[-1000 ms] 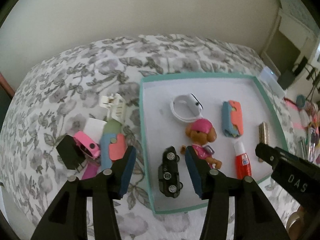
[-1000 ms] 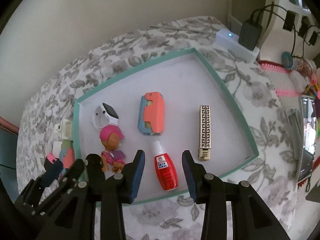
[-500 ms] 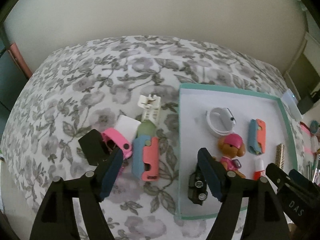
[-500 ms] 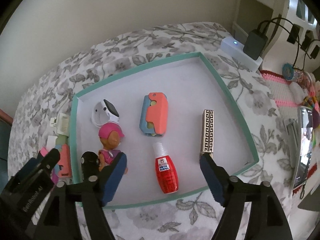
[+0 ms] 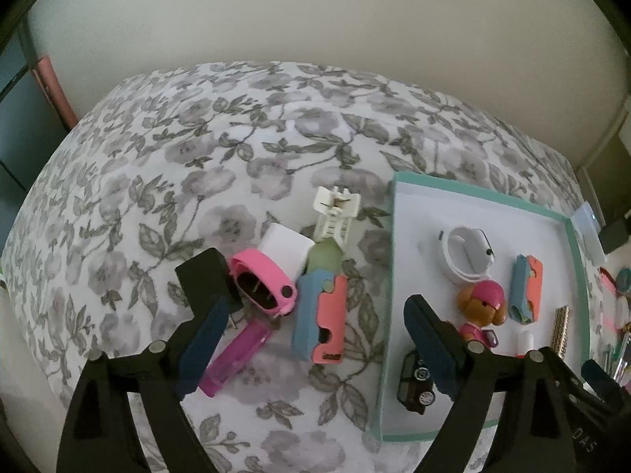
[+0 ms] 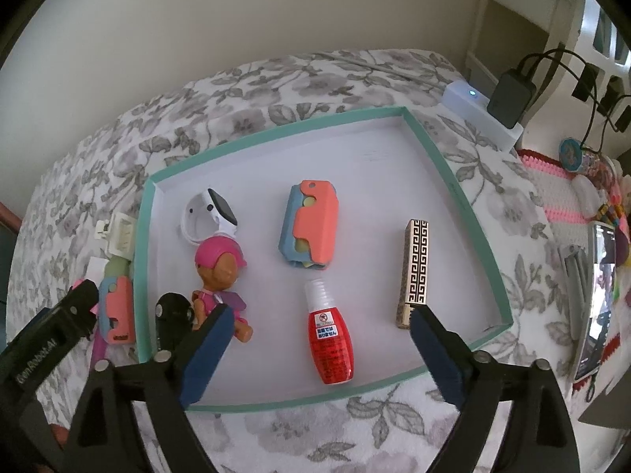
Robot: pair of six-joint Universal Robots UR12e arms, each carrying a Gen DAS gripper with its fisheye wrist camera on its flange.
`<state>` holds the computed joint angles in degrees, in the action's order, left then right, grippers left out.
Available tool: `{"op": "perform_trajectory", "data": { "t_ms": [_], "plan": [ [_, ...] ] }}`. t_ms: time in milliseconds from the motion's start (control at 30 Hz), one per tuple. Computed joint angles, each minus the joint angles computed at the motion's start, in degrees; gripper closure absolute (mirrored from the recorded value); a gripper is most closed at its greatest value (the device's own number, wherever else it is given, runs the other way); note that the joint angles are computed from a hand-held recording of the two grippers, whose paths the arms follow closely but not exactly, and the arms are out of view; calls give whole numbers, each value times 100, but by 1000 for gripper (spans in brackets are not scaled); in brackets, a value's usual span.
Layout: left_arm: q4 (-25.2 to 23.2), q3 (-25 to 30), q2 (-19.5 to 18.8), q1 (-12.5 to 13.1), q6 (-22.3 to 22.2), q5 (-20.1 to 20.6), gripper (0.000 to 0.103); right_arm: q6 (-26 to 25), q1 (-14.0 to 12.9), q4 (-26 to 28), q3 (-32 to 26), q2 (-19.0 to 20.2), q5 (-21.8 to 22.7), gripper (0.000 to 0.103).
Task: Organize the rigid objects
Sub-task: 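Withdraw both tools from the tray back toward the pile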
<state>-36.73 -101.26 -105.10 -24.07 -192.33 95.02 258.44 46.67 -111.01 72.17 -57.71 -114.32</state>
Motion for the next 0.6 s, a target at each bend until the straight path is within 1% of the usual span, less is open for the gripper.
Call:
{"op": "perform_trajectory", "data": {
  "t_ms": [167,300,467,600],
  "plan": [
    [34,-26,17,86,-154,-8,12,-54,18,-2,-42,21,-111,0],
    [70,-36,40,188,-269,-89,11,-94,24,-43,-54,35,-114,0],
    [314,-96,107,349,-418,-70,11,-240,50,-345,-60,61,-198,0],
    [432,-118,168,487,-463,-51,11,-528,98,-676,-168,154,-338,0]
  ]
}}
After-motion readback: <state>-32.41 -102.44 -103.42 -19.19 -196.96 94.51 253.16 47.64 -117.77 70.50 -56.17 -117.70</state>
